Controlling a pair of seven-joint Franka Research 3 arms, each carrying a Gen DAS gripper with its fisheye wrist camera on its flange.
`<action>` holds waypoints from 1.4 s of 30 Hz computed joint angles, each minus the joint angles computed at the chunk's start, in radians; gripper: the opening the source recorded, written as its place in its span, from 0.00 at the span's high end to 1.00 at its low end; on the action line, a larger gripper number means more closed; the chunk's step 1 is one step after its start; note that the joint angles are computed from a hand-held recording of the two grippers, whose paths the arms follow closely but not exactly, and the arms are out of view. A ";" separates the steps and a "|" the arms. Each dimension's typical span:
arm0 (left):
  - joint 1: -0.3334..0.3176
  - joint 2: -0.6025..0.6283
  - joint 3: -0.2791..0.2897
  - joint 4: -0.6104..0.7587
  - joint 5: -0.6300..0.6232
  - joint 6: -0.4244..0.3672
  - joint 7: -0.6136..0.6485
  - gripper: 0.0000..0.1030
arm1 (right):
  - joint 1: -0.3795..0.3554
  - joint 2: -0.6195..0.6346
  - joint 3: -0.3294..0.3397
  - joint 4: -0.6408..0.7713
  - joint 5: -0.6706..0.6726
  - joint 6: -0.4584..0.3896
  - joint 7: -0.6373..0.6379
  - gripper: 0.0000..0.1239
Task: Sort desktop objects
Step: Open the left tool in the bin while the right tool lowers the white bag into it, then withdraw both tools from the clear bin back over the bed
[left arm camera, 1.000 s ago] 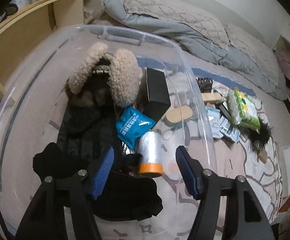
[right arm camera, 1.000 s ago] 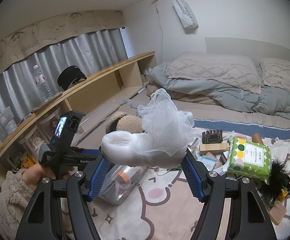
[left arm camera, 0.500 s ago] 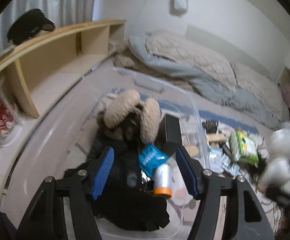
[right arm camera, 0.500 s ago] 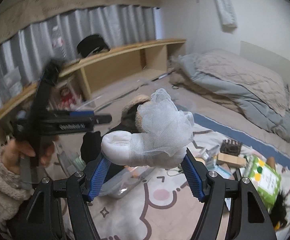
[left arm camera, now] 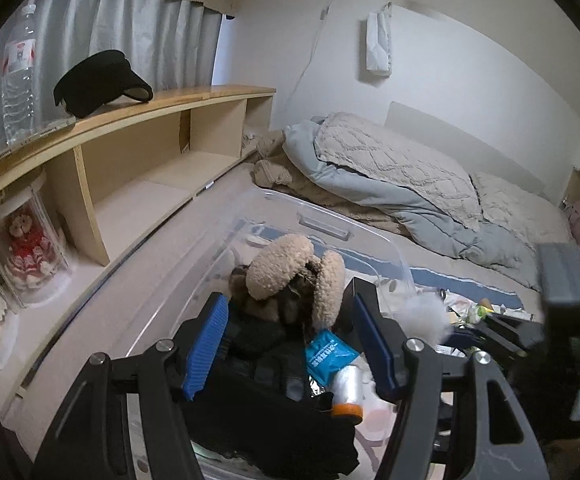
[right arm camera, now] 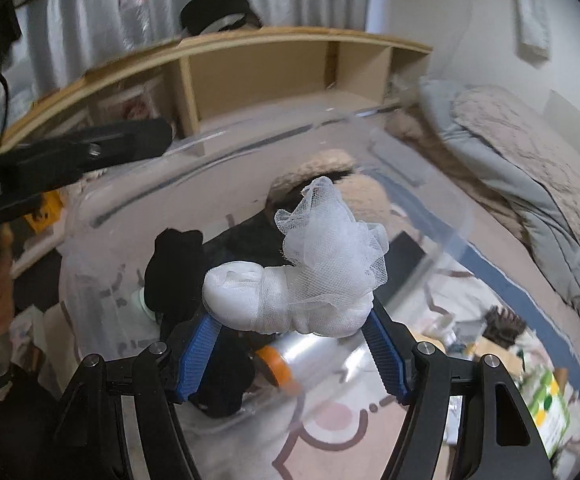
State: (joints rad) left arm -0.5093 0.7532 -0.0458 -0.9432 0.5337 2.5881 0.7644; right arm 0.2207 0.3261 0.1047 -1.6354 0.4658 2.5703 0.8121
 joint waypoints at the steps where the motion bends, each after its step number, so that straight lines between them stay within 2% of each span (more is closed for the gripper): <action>1: -0.001 -0.007 0.004 -0.014 0.005 0.008 -0.006 0.38 | 0.008 0.024 -0.003 0.033 -0.027 -0.021 -0.003 0.43; 5: 0.005 -0.037 0.011 -0.066 0.023 0.046 -0.031 0.38 | 0.038 0.107 -0.027 0.149 -0.130 -0.081 0.040 0.43; 9: 0.007 -0.062 0.015 -0.107 0.045 0.073 -0.052 0.38 | 0.024 0.174 -0.014 0.251 -0.131 -0.158 0.048 0.41; 11: 0.005 -0.065 0.020 -0.111 0.058 0.076 -0.063 0.36 | 0.022 0.186 -0.013 0.261 -0.125 -0.154 0.059 0.26; 12: 0.004 -0.065 0.022 -0.110 0.063 0.074 -0.066 0.34 | 0.022 0.192 -0.013 0.268 -0.123 -0.145 0.064 0.21; 16: 0.005 -0.071 0.023 -0.120 0.078 0.072 -0.080 0.32 | 0.004 0.178 0.006 0.232 -0.080 -0.083 0.048 0.21; 22: 0.001 -0.084 0.027 -0.133 0.104 0.065 -0.103 0.32 | -0.034 0.105 0.044 0.115 0.030 0.046 -0.059 0.20; 23: 0.000 -0.084 0.026 -0.132 0.106 0.063 -0.104 0.32 | -0.040 0.094 0.050 0.101 0.052 0.059 -0.075 0.17; 29: -0.005 -0.076 0.015 -0.112 0.111 0.049 -0.091 0.32 | -0.057 0.029 0.064 0.027 0.155 0.110 -0.155 0.17; 33: -0.029 -0.073 0.032 -0.098 0.140 0.039 -0.103 0.32 | -0.062 -0.015 0.071 -0.023 0.231 0.142 -0.219 0.17; 35: -0.037 -0.071 0.038 -0.090 0.153 0.032 -0.110 0.21 | -0.065 -0.043 0.069 -0.048 0.267 0.142 -0.242 0.17; 42: -0.077 -0.071 0.065 -0.073 0.226 0.001 -0.166 0.03 | -0.064 -0.125 0.044 -0.131 0.395 0.156 -0.319 0.17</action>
